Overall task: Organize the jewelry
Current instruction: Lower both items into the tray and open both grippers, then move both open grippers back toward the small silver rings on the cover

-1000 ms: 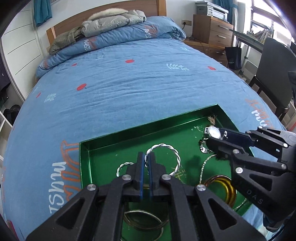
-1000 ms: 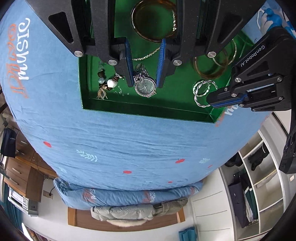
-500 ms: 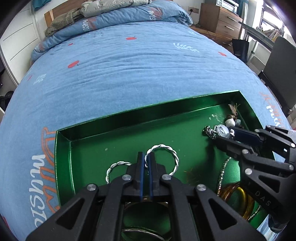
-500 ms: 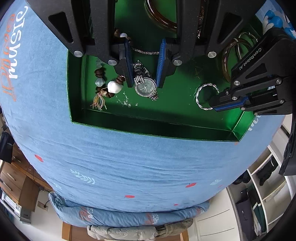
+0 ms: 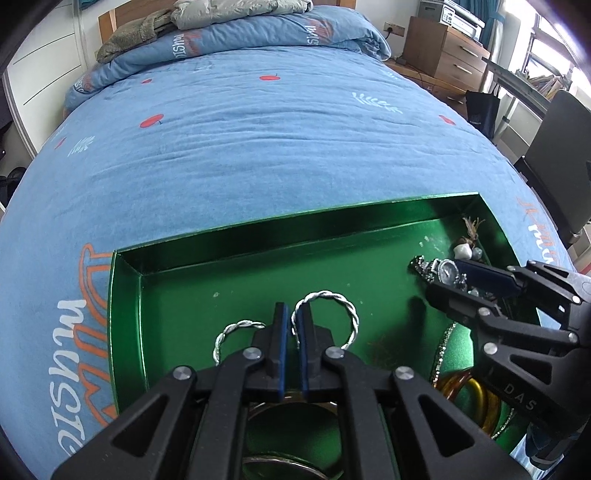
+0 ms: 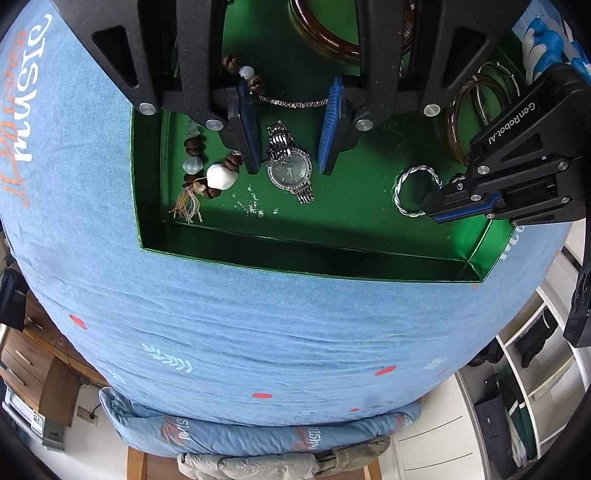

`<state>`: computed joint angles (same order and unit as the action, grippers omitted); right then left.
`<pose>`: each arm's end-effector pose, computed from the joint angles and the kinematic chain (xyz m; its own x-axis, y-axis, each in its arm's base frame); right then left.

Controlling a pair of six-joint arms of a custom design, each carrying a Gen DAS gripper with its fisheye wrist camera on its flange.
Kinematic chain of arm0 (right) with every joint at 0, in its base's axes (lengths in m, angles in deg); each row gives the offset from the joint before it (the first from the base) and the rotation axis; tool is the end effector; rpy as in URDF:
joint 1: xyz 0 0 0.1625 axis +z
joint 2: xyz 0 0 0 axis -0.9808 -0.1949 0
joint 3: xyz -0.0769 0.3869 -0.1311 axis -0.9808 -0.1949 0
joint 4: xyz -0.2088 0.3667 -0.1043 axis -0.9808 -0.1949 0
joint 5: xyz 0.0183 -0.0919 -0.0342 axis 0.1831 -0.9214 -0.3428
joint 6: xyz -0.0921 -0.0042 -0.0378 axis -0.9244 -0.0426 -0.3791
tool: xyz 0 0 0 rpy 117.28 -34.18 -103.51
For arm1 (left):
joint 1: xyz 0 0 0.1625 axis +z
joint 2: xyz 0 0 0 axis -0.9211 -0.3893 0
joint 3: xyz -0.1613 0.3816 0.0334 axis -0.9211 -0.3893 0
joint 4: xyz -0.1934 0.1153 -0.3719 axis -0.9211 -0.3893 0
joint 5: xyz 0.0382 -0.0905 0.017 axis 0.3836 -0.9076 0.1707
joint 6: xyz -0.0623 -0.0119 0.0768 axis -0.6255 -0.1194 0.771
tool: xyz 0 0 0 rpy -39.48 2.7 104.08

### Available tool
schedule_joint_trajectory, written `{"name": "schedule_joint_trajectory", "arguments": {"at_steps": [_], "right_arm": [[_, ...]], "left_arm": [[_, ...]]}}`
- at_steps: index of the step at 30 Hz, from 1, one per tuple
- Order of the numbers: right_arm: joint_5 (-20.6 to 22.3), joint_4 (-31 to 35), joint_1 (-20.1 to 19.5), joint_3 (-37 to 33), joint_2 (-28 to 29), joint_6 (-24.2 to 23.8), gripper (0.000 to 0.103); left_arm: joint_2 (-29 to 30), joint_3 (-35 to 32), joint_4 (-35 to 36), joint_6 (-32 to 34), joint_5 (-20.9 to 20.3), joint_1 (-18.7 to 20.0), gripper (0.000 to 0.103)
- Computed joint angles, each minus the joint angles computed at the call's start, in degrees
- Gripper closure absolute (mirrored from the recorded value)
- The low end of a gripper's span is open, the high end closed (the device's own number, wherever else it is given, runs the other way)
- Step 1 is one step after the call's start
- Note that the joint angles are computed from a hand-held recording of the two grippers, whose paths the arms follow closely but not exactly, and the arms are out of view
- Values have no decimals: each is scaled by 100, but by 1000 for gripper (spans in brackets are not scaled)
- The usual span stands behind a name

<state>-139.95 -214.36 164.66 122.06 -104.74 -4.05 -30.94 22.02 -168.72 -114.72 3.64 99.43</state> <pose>0.0527 -0.5162 0.3473 -0.7512 -0.1856 0.6335 -0.4550 0.8408 -0.2932 -0.4480 -0.5206 -0.0283 -0.7097 0.2604 -0.6547 0.5050 0.8359 -0.2150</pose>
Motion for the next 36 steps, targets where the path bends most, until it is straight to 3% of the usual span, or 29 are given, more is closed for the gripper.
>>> {"name": "schedule_joint_trajectory", "arguments": {"at_steps": [4, 12, 24, 32, 34, 36], "right_arm": [[65, -134, -7, 49, -64, 27, 59], [89, -364, 56, 233, -281, 3, 58], [307, -770, 284, 820, -905, -252, 56], [547, -503, 351, 1276, -1694, -197, 56], [565, -397, 386, 1393, -1956, -205, 56], [597, -264, 400, 1520, -2249, -195, 56]], "left_arm": [[-52, 63, -10, -142, 175, -45, 85], [-187, 241, 136, -212, 633, -282, 83], [-829, 1102, 29, -721, 1449, -858, 82], [-1389, 1619, 846, -1567, 1804, -1365, 80], [-1524, 1715, 1134, -1808, 1854, -1510, 69], [-1648, 1806, 1392, -2011, 1907, -1664, 68]]}}
